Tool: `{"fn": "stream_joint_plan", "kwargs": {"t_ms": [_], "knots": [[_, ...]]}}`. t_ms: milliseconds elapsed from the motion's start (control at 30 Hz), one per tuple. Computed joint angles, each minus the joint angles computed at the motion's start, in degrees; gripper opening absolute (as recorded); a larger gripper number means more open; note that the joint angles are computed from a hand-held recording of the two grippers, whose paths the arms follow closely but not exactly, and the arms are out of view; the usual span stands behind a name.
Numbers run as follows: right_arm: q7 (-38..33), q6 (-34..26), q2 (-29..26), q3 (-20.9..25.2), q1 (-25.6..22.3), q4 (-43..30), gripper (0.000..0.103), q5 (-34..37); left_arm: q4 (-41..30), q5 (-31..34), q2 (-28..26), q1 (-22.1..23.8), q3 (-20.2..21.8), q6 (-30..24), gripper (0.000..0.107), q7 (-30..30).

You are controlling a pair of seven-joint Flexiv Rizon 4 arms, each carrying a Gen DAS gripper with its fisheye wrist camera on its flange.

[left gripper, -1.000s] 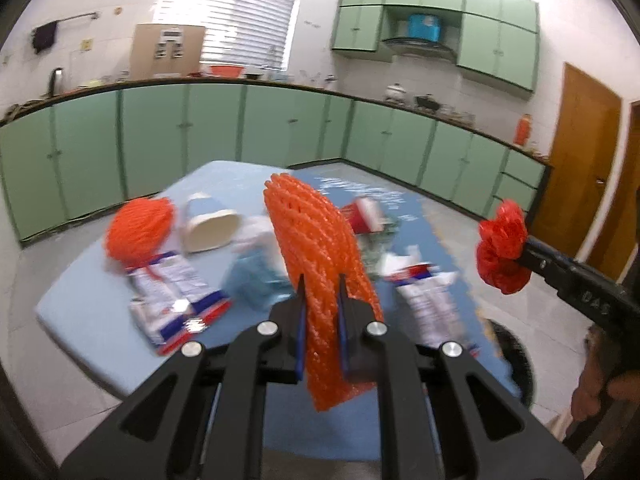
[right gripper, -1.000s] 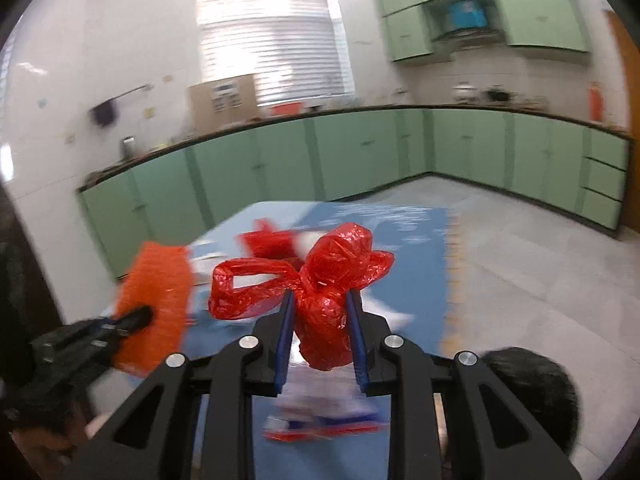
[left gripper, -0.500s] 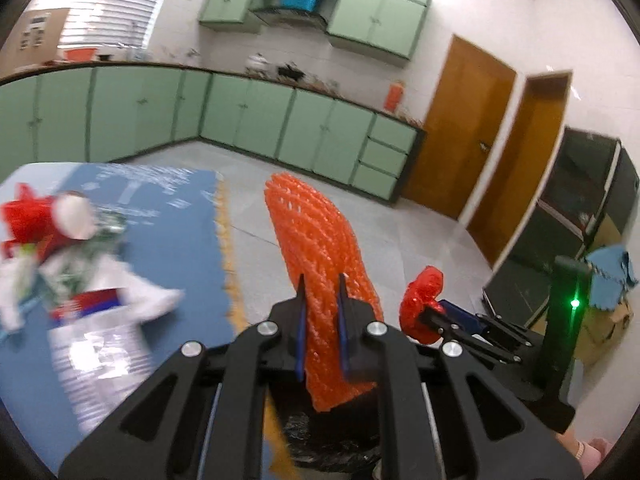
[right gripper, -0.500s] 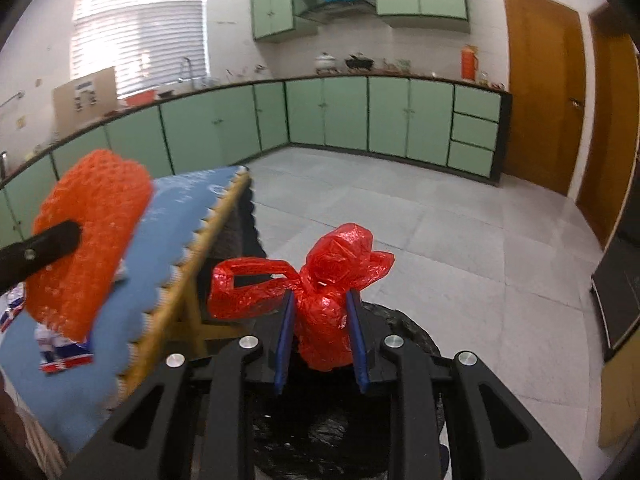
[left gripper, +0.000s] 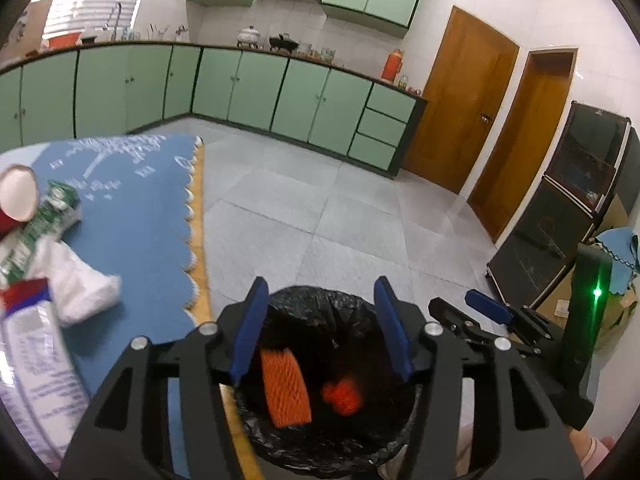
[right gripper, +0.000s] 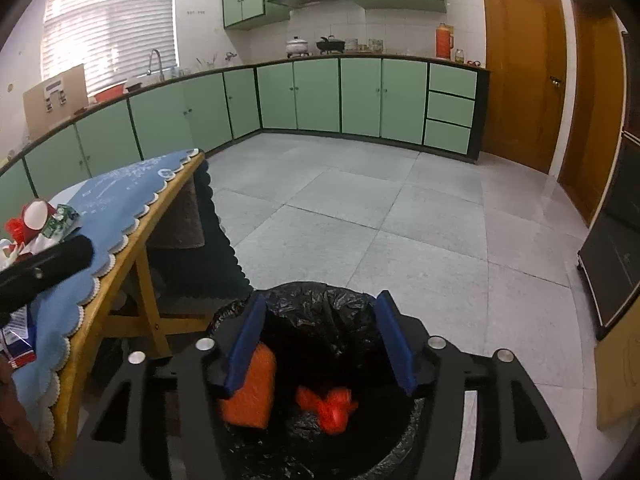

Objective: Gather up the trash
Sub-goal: 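Carry the orange net and red bag to the black bin and release both, then return to the table and grasp the white snack wrapper with the right tool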

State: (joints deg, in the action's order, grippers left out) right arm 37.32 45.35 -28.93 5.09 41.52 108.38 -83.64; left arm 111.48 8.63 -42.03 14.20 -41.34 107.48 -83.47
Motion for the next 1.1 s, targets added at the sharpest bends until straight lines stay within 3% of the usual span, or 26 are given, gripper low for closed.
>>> {"fn": "stream_joint_plan", "kwargs": {"t_ms": [133,300,400,500,700,967,1100], "knots": [[-0.8,-1.6,-0.5,-0.1,1.5,-1.8,0.074,-1.3,5.7,0.9,6.4,0.7,3.5,6.3,0.063,-4.0],[0.6,1.6,-2.0,-0.7,2.4,-6.2,0.075,-5.9,13.3,-1.8,16.6,-6.3,19.8,14.4,0.065,-6.8],[1.7,5.3,-4.0,-1.3,2.9,-10.2,0.076,-9.4,17.7,-6.2,20.2,-11.9,30.3,17.1,0.065,-6.0],[0.1,8.5,-7.0,-2.1,4.1,-15.4,0.076,-10.9,20.9,-10.3,21.8,-15.9,37.3,18.4,0.065,-5.0],[-4.5,13.8,-13.4,-4.7,8.0,-24.8,0.076,-9.3,25.0,-12.5,22.7,-15.4,41.1,20.8,0.065,-5.9],[-18.9,19.8,-21.3,-6.9,11.7,-34.6,0.076,2.1,26.4,-8.7,23.1,-10.8,40.6,21.3,0.066,-9.4],[-22.5,21.0,-23.1,-7.7,12.7,-36.1,0.076,7.7,25.8,-9.4,22.0,-11.4,40.9,21.6,0.066,-9.3]]}}
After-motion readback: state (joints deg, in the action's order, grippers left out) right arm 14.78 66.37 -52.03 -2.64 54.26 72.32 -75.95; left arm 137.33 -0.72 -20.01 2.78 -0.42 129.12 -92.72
